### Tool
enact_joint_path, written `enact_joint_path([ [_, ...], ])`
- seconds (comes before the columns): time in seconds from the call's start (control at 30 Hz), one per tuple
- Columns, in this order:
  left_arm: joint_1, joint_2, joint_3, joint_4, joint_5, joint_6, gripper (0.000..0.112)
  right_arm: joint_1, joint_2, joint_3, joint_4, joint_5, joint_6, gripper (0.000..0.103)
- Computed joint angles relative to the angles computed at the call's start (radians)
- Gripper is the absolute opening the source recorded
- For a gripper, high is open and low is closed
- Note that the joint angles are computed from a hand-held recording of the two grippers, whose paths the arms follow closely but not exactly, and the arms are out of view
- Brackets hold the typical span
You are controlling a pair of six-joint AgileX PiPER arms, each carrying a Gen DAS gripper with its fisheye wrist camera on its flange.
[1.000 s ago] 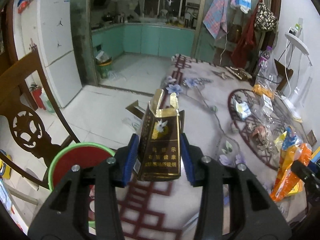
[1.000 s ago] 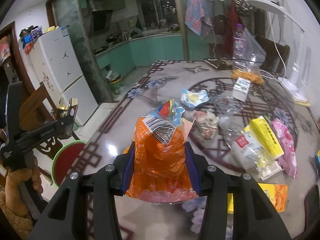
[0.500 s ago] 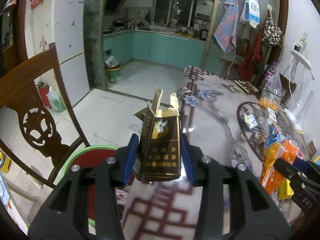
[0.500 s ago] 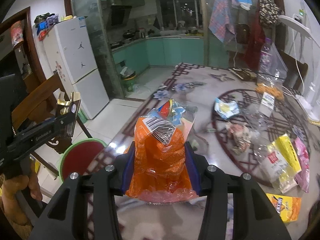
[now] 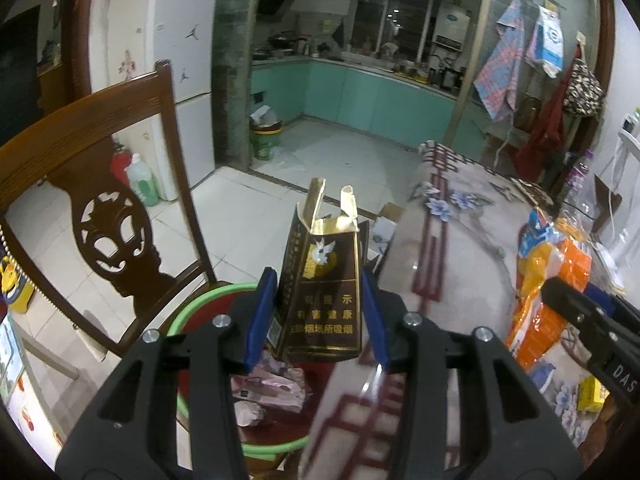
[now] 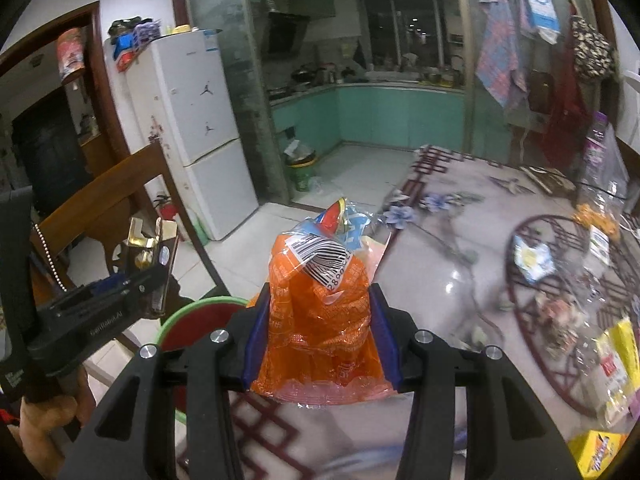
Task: Collect trash
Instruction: 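Carry orange bag and gold pack to the red bucket and open both grippers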
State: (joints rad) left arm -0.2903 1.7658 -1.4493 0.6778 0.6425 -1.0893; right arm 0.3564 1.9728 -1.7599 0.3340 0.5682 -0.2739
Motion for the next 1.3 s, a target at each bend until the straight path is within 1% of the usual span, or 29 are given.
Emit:
enact_joint_path([
  [0.1, 0.026, -0.009, 0.024, -0.006, -0.006, -0.005, 0.041, 0.018, 0.035, -0.042, 0.010, 0.011, 0.002, 0.045],
  [0.37, 0.080, -0.031, 0.075, -0.020, -0.014, -0.023, 0.041, 0.055, 0.131, -0.154, 0.009, 0.074, 0.023, 0.045],
  [0.5, 0.091, -0.032, 0.082, -0.031, -0.017, -0.021, 0.041, 0.068, 0.175, -0.203, 0.017, 0.106, 0.034, 0.045],
  [0.63, 0.094, -0.037, 0.091, -0.007, -0.017, -0.052, 0.041, 0.082, 0.216, -0.262, 0.010, 0.142, 0.051, 0.045],
  [0.73, 0.099, -0.027, 0.083, -0.036, -0.007, -0.029, 0.041, 0.091, 0.265, -0.342, -0.003, 0.189, 0.069, 0.045],
  [0.83, 0.114, -0.026, 0.087, -0.062, -0.015, -0.022, 0.041, 0.090, 0.323, -0.430, 0.004, 0.241, 0.085, 0.045],
  [0.93, 0.129, -0.020, 0.088, -0.100, -0.016, 0.000, 0.041, 0.088, 0.363, -0.486, 0.016, 0.280, 0.104, 0.045],
  [1.07, 0.151, 0.007, 0.071, -0.188, -0.015, 0.070, 0.041, 0.085, 0.386, -0.495, 0.023, 0.284, 0.110, 0.046],
  [1.3, 0.165, 0.037, 0.050, -0.258, -0.002, 0.114, 0.041, 0.089, 0.426, -0.541, 0.011, 0.307, 0.126, 0.046],
])
